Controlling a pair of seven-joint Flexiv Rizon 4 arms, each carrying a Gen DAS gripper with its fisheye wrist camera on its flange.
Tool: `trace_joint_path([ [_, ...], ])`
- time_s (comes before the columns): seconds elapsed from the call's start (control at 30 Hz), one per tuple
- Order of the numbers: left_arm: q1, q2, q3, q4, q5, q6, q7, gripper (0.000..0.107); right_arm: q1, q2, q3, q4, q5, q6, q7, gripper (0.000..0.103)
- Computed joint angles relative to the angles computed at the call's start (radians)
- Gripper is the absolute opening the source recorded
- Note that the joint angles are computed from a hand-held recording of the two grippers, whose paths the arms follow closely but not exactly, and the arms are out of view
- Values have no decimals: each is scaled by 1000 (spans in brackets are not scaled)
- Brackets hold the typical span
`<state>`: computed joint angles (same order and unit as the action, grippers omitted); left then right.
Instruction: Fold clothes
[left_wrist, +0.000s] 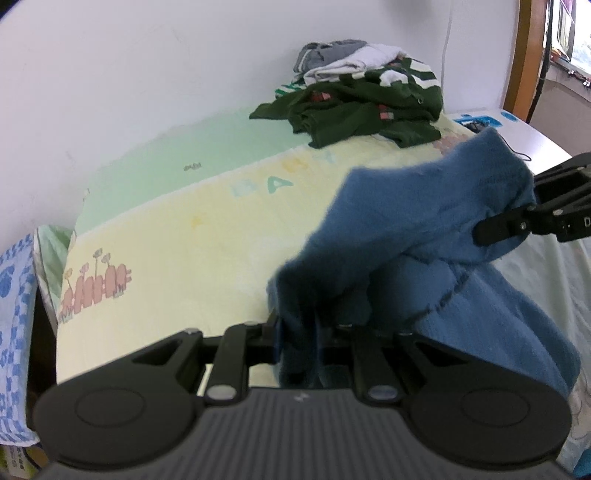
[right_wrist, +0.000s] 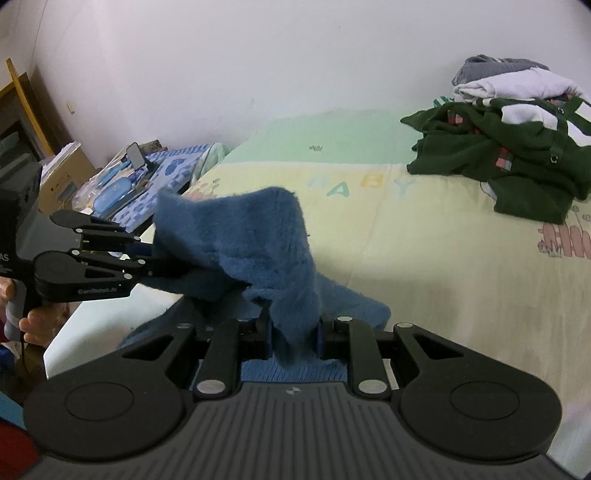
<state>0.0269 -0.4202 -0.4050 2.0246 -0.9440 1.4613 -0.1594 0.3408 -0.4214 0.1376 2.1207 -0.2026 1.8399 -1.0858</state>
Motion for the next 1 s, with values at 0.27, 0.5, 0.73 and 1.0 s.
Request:
trace_joint_path([
  [0.27,2,20,-4,37,-39,8,33,13,35,10,-19,29,23,16,-5,21],
  [0.5,-13,33,-34,68,-180,62,164,13,191,39,-162,64,61,2,-73,21],
  [0.73,-56,71,10,82,-281,19,246,11,317,69,-277,100,82,-23,-161,22],
  [1.0,-150,58,33,63,-510,92,490,13,513,62,-452,131,156,-6,-223,25],
])
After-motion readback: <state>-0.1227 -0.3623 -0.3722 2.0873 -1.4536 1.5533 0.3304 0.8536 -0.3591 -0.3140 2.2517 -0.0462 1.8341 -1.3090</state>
